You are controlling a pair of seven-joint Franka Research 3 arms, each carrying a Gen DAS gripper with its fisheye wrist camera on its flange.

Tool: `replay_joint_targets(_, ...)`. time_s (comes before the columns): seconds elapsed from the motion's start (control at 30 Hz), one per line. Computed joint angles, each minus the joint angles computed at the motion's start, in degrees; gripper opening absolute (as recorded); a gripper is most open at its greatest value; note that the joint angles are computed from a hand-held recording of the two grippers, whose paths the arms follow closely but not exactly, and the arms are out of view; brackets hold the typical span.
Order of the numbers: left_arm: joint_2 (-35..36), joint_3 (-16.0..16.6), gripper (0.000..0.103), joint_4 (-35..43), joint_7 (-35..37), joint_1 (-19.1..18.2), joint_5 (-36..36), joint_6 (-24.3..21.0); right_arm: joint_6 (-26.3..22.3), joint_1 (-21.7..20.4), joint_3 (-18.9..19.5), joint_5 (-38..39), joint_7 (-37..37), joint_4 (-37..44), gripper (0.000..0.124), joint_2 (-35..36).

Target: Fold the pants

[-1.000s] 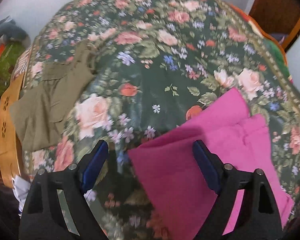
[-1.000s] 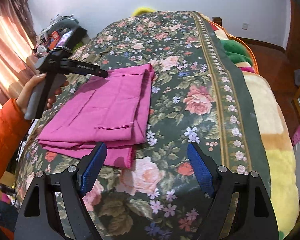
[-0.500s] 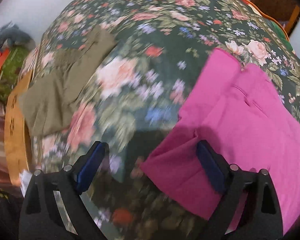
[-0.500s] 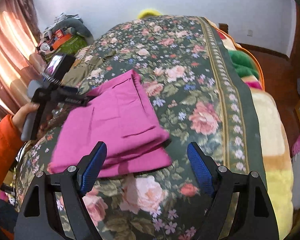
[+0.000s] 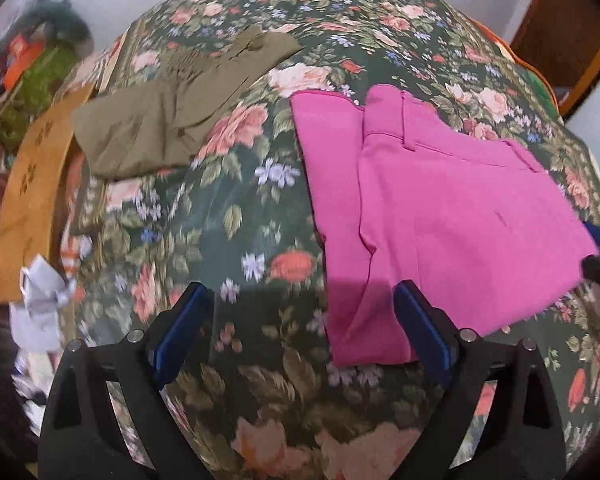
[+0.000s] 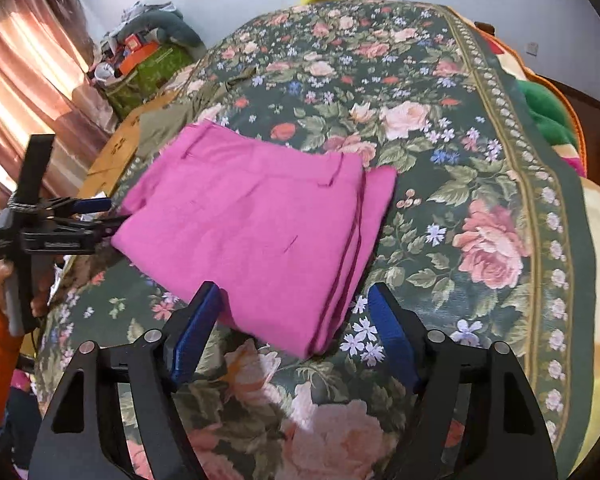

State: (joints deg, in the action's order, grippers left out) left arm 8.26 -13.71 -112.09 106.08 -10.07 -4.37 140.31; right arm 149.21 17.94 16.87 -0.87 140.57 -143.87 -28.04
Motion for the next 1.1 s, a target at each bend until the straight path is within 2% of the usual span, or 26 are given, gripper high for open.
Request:
replay_joint_targets(0.13, -1.8, 0.1, 0.092, -2.1, 0.3, 0.4, -2.0, 1.8, -0.2, -0.2, -0.5, 0.1, -0.2, 0.0, 0.069, 0.0)
replay_joint_targets(0.2, -2.9, -0.1, 0.069, -3.3, 2.9, 0.4, -3.2, 3.2, -1.2, -0.8, -0.2, -0.5, 0.2, 0.4, 0.069, -0.3)
replay_joint_targets(0.27, -4.2, -0.1, 0.053, -5.0, 4.7, -0.1, -2.2, 4.9, -1.5, -1.5, 0.3, -1.6, 0.8, 0.6, 0.069, -0.6)
replay_joint_targets(0.33, -4.7, -0.1, 0.042, -5.8, 6.1, -0.4, -2.8, 5.5, -2.0, -1.3, -0.1, -1.6, 0.3, 0.7, 0.067, -0.1)
replay_joint_targets(0.4, -5.1, 0.0, 0.030, -6.6, 7.0, -0.8, -3.2, 6.2, -1.4, 0.1, -1.5, 0.2, -1.6, 0.5, 0.053, 0.7)
replay_joint_targets(0.47, -5.5, 0.2, 0.028, -7.6, 6.2, -1.2, -2.3, 7.4, 0.2, 1.7, -2.7, 2.5, -3.9, -0.2, 0.045, 1.1)
replay_joint_targets(0.6, -6.6, 0.6, 0.027, -9.9, 4.4, -1.6, -0.6, 9.8, -0.7, 1.6, -1.9, 1.9, -5.5, 0.1, 0.032, 1.0)
replay_joint_targets(0.77, -6.9, 1.0, 0.027, -10.5, 2.0, -1.6, -1.2, 10.0, -2.2, 2.0, -2.2, 2.9, -6.6, 0.5, 0.031, 1.3)
replay_joint_targets(0.93, -7.4, 1.4, 0.027, -9.4, 1.2, -1.4, -3.1, 7.7, -5.7, 2.1, -2.9, 3.2, -9.2, 2.3, 0.032, 0.6)
replay_joint_targets(1.1, -7.0, 1.6, 0.029, -6.1, 3.6, -1.2, -5.9, 7.1, -7.2, -0.6, -1.6, 0.1, -7.7, 3.6, 0.033, -0.2)
